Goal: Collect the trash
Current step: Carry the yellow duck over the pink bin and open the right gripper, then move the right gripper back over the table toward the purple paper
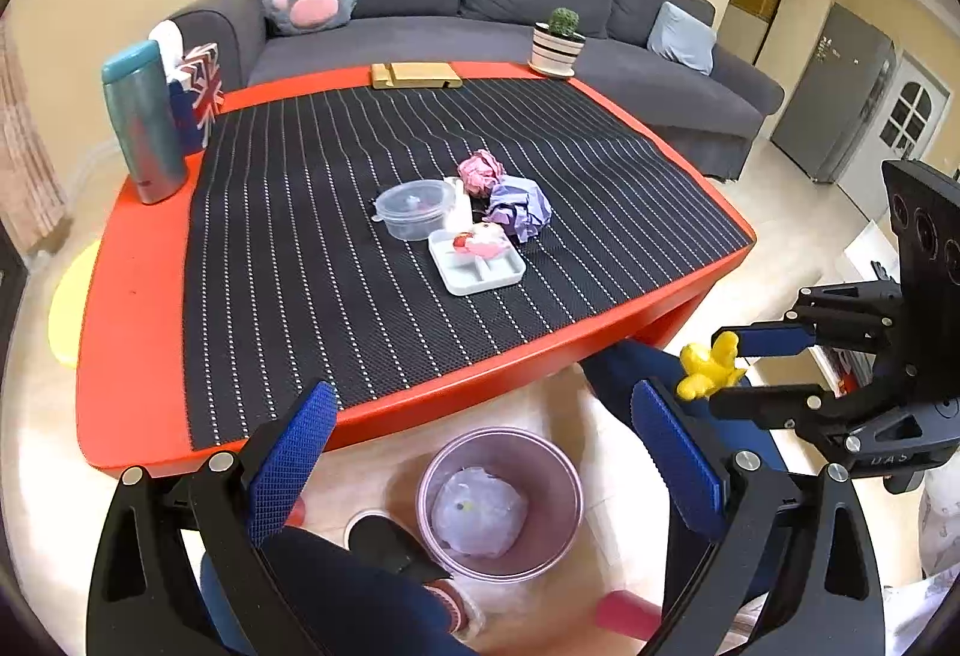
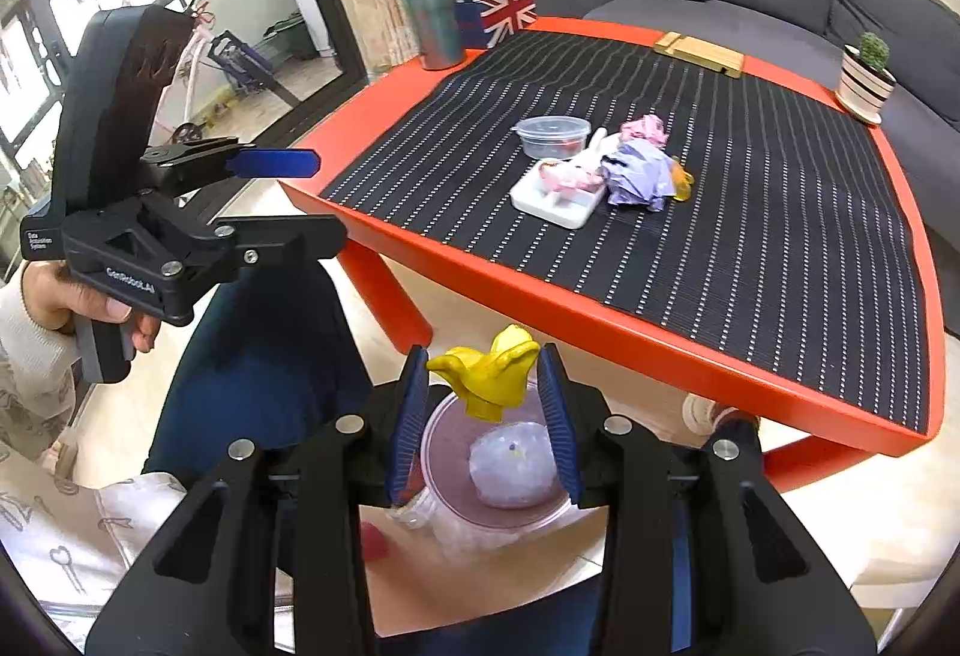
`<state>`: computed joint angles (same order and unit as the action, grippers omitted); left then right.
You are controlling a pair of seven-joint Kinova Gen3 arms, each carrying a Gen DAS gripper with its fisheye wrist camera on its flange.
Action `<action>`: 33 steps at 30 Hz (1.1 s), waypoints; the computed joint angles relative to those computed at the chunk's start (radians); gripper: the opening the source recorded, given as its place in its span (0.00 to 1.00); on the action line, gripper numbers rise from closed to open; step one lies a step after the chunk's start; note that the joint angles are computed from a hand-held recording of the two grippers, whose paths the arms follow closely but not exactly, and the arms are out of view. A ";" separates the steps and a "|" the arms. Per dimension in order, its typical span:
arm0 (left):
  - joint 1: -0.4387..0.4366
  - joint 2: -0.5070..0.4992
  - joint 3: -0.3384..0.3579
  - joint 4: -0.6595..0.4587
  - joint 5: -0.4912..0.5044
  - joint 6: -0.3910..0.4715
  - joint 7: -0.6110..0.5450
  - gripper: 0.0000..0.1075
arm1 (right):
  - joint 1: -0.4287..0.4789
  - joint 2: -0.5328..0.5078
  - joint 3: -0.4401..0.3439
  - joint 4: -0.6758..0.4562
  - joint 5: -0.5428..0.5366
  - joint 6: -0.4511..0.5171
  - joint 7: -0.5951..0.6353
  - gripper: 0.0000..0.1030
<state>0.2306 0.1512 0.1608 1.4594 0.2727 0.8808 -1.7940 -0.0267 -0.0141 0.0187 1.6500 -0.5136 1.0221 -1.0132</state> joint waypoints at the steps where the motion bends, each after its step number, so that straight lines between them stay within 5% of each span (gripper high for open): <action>1: -0.001 0.000 -0.001 -0.001 0.000 0.001 0.000 0.88 | 0.000 -0.001 0.000 0.002 -0.006 -0.006 0.001 0.70; 2: -0.002 0.000 -0.002 -0.001 -0.002 0.001 0.002 0.88 | 0.002 -0.003 0.003 0.007 -0.018 -0.014 0.006 0.79; 8: -0.002 0.006 -0.003 -0.004 -0.006 0.005 0.010 0.88 | -0.001 -0.007 0.000 0.010 0.013 -0.041 -0.043 0.90; 33: 0.003 0.011 0.000 -0.010 -0.006 0.013 0.010 0.89 | -0.004 -0.011 0.004 0.009 0.065 -0.067 -0.120 0.94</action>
<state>0.2334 0.1621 0.1611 1.4497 0.2666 0.8935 -1.7835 -0.0304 -0.0255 0.0230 1.6593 -0.4482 0.9552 -1.1336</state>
